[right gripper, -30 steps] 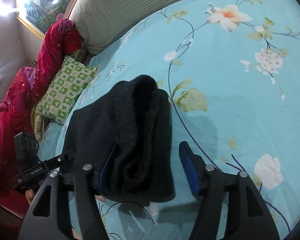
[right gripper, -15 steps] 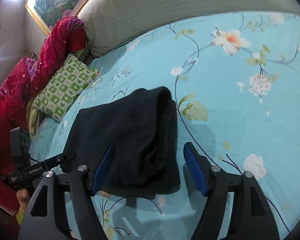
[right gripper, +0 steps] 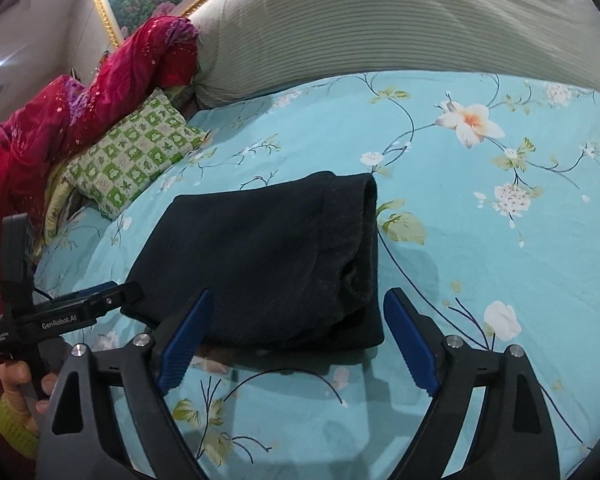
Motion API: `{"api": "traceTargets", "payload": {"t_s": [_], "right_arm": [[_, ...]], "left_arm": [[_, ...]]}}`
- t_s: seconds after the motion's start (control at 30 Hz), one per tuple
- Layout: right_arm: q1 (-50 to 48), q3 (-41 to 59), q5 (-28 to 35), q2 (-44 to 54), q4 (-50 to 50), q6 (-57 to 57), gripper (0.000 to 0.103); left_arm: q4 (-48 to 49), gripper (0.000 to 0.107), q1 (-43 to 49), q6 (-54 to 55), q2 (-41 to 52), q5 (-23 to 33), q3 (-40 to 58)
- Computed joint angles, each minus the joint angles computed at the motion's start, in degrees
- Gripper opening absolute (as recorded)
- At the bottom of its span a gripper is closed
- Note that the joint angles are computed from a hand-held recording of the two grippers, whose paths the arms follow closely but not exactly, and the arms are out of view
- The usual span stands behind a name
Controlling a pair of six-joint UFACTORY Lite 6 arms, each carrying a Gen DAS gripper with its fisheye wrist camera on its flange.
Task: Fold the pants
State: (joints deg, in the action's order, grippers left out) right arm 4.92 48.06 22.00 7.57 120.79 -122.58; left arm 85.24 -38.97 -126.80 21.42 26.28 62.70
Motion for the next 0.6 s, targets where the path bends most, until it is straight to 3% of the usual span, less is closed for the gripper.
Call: {"api": "traceTargets", "payload": {"t_s": [0.27, 0.47, 0.6], "right_arm": [[3.11, -4.94, -1.90, -3.47, 11.30, -13.96, 0.093], [4.73, -8.54, -0.23, -4.86, 20.12, -24.78, 0.097], [5.51, -9.85, 0.57, -4.57, 24.02, -29.28, 0.098]], "left_arm": [[-1.33, 0.083, -6.65, 0.87, 0.88, 9.87, -0.29], [-0.52, 0.083, -9.65, -0.39, 1.94, 12.85, -0.68], [1.01, 0.084, -9.78, -2.38, 1.79, 12.02, -1.60]]}}
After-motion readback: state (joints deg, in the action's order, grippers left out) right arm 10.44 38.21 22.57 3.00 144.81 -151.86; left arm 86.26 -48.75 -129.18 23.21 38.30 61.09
